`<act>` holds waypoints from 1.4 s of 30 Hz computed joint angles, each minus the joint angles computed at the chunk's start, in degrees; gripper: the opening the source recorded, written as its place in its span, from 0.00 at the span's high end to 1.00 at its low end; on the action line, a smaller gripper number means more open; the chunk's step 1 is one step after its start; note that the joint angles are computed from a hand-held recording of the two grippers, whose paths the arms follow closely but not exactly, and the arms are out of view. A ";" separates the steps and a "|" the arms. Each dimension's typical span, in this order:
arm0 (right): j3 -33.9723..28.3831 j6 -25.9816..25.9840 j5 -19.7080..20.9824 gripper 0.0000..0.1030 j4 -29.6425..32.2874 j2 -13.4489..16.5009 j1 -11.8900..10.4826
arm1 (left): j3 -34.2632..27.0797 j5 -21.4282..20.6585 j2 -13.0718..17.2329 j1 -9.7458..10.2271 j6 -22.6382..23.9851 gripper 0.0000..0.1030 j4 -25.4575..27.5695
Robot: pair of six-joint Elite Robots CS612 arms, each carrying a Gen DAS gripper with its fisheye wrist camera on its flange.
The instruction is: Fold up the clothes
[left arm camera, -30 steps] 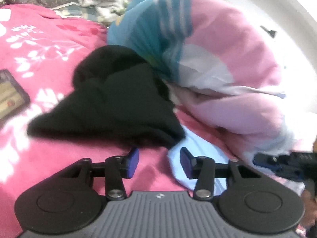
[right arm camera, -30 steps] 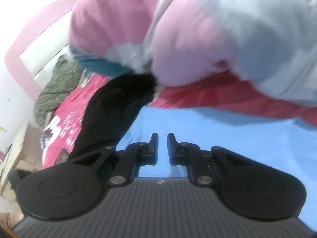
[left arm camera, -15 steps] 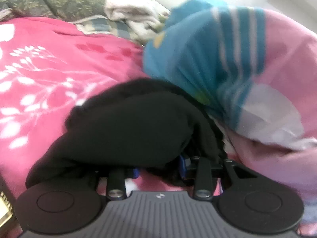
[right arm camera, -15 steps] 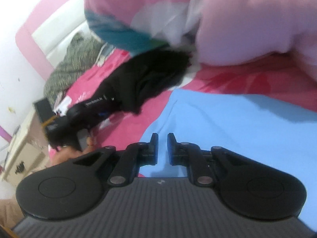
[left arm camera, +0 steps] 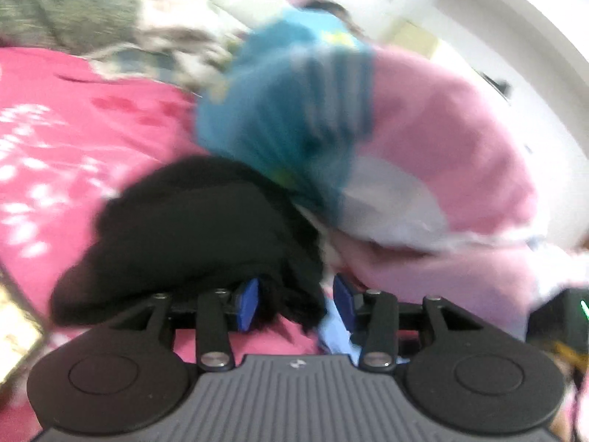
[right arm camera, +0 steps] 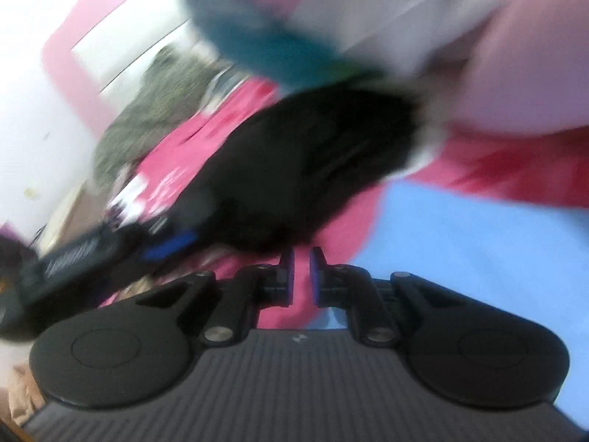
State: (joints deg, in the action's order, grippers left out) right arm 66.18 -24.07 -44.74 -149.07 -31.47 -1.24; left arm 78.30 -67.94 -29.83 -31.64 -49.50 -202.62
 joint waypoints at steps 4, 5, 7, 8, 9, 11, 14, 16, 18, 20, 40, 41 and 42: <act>-4.48 1.04 -5.60 0.91 4.54 2.19 0.88 | -2.59 -4.49 1.11 -0.64 7.09 0.58 6.14; -6.15 0.91 -6.59 0.92 6.94 3.05 1.26 | -3.19 -4.06 1.31 -0.95 8.44 0.58 8.46; -8.15 1.73 -6.65 0.91 6.87 4.61 2.11 | -4.16 -3.36 1.64 -1.25 9.34 0.62 12.49; -8.87 2.92 -5.83 0.91 6.01 5.24 2.35 | -4.38 -3.31 1.70 -1.24 8.96 0.64 13.50; -9.69 4.20 -3.82 0.91 6.29 5.79 2.37 | -4.35 -3.21 1.69 -1.20 8.60 0.64 13.55; -11.50 6.90 1.69 0.92 8.05 6.84 2.15 | -4.16 -2.76 1.66 -1.11 8.16 0.65 13.29; -10.00 8.23 4.52 0.91 4.85 5.84 1.32 | -3.78 -2.86 1.49 -1.01 7.61 0.69 13.70; -8.68 9.57 5.13 0.91 2.27 4.82 0.35 | -3.72 -2.86 1.41 -1.00 7.58 0.69 13.84; -7.77 10.83 1.49 0.91 1.21 3.83 -0.48 | -3.70 -2.80 1.37 -1.02 7.47 0.69 14.04; -7.37 11.41 -3.15 0.91 1.36 3.43 -1.09 | -3.78 -2.94 1.37 -0.95 7.19 0.69 14.22; 22.34 30.14 -10.35 0.95 -32.44 -11.49 -12.70 | -3.17 1.72 1.56 -1.63 7.62 0.56 10.31; 25.99 30.92 -11.42 0.95 -34.66 -13.53 -14.40 | -3.12 2.22 1.51 -1.74 7.94 0.56 9.96; 29.58 31.60 -12.64 0.95 -36.89 -15.45 -16.16 | -3.08 2.87 1.41 -1.88 8.29 0.56 9.88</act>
State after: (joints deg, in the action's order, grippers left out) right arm 95.77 7.53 -57.39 -185.96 -46.91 -17.40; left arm 75.22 -65.06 -28.42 -33.52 -41.21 -192.74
